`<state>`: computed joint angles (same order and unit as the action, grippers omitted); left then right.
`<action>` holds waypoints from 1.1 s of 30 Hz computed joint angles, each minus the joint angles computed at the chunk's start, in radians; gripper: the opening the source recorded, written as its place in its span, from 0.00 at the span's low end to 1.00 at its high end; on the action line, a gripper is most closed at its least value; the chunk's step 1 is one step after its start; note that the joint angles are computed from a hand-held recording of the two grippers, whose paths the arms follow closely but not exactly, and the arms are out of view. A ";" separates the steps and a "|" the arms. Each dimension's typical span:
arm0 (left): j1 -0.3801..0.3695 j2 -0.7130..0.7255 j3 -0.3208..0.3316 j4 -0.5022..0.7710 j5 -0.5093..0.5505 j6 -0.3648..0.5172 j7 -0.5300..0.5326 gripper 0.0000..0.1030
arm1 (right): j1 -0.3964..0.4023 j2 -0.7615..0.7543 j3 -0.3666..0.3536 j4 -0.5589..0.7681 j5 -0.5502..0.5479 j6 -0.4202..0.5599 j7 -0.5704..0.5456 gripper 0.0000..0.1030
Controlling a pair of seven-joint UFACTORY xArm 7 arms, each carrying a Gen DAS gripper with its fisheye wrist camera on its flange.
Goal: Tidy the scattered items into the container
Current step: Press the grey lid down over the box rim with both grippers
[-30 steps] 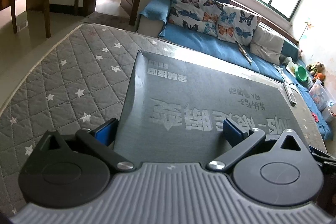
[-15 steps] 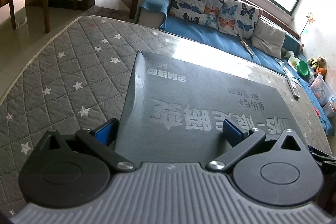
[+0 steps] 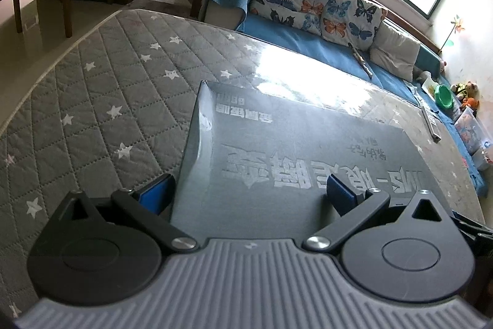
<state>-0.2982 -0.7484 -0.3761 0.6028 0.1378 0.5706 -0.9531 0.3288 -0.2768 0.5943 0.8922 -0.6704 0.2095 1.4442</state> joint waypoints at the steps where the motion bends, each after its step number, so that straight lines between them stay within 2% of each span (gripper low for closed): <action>1: -0.001 0.000 0.000 -0.002 0.001 0.000 0.001 1.00 | 0.004 0.002 -0.002 0.000 0.003 0.003 -0.005 1.00; 20: -0.020 -0.018 -0.011 -0.035 -0.002 0.002 -0.002 1.00 | 0.050 0.011 -0.028 -0.014 0.031 0.027 -0.032 1.00; 33: -0.039 -0.021 0.000 -0.049 -0.013 0.005 0.000 1.00 | 0.091 0.013 -0.047 -0.003 0.045 0.077 -0.073 1.00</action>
